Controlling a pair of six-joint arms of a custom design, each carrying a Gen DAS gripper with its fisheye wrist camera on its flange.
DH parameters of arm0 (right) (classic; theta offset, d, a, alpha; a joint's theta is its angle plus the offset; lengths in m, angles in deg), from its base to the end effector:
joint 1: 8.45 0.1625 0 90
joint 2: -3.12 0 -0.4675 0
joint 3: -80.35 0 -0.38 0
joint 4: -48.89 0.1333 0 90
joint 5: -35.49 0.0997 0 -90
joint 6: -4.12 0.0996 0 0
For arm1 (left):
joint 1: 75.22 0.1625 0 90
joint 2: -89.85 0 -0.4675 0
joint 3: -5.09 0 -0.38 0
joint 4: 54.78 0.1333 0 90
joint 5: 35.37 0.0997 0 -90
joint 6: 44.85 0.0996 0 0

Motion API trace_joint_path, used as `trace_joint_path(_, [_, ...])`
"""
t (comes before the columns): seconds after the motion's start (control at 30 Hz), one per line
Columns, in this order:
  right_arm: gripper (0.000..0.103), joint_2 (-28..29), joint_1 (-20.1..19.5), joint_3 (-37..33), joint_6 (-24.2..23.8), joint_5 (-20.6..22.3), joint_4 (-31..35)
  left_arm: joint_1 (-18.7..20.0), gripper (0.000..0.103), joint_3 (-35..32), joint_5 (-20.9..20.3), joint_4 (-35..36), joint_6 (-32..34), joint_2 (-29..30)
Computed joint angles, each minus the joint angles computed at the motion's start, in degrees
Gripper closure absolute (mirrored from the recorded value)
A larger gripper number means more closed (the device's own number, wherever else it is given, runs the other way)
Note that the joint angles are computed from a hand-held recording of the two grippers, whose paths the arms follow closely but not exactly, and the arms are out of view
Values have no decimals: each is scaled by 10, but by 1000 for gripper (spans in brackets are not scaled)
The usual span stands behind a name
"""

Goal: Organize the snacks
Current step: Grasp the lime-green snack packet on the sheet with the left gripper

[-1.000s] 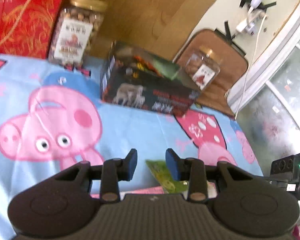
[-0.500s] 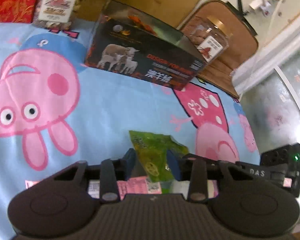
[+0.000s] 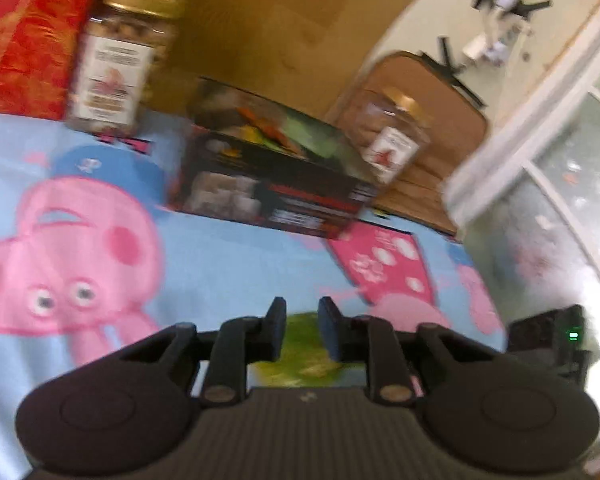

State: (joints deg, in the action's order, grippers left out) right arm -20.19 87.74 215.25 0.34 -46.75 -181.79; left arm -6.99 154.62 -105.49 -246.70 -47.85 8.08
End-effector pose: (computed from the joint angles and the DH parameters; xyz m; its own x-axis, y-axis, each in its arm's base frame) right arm 0.1917 -0.4063 -0.0436 -0.9696 -0.2290 -0.0857 -0.1585 0.8555 -0.4929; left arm 0.0270 -0.3832 0.2519 -0.9589 0.1310 -0.2516 0.2571 0.7764 -0.5755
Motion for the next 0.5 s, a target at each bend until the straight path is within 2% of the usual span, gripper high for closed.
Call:
trace_joint_path(0.03, [87,1,-3,-1,4,-5,-6,4,79,-1,3,11,-6,-4])
trace_joint_path(0.1, [87,4,-5,-4,17,-35,-18,19,65,-10,1,38,-17,-7])
trace_joint_path(0.17, [87,5,-20,-2,20,-21,-21,31,61,-13,-3,42,-22,2])
trace_joint_path(0.3, [86,5,-26,-1,17,-11,-18,67,58,-40,-69,70,-27,29])
trace_joint_path(0.37, [88,2,-36,0,33,7,-9,71,58,-48,-71,69,-32,47])
trace_joint_path(0.43, [90,-4,-53,3,58,35,6,86,56,-51,-101,51,-31,61])
trace_joint_path(0.5, [91,-9,-84,5,104,91,30,103,56,-58,-133,54,-41,65])
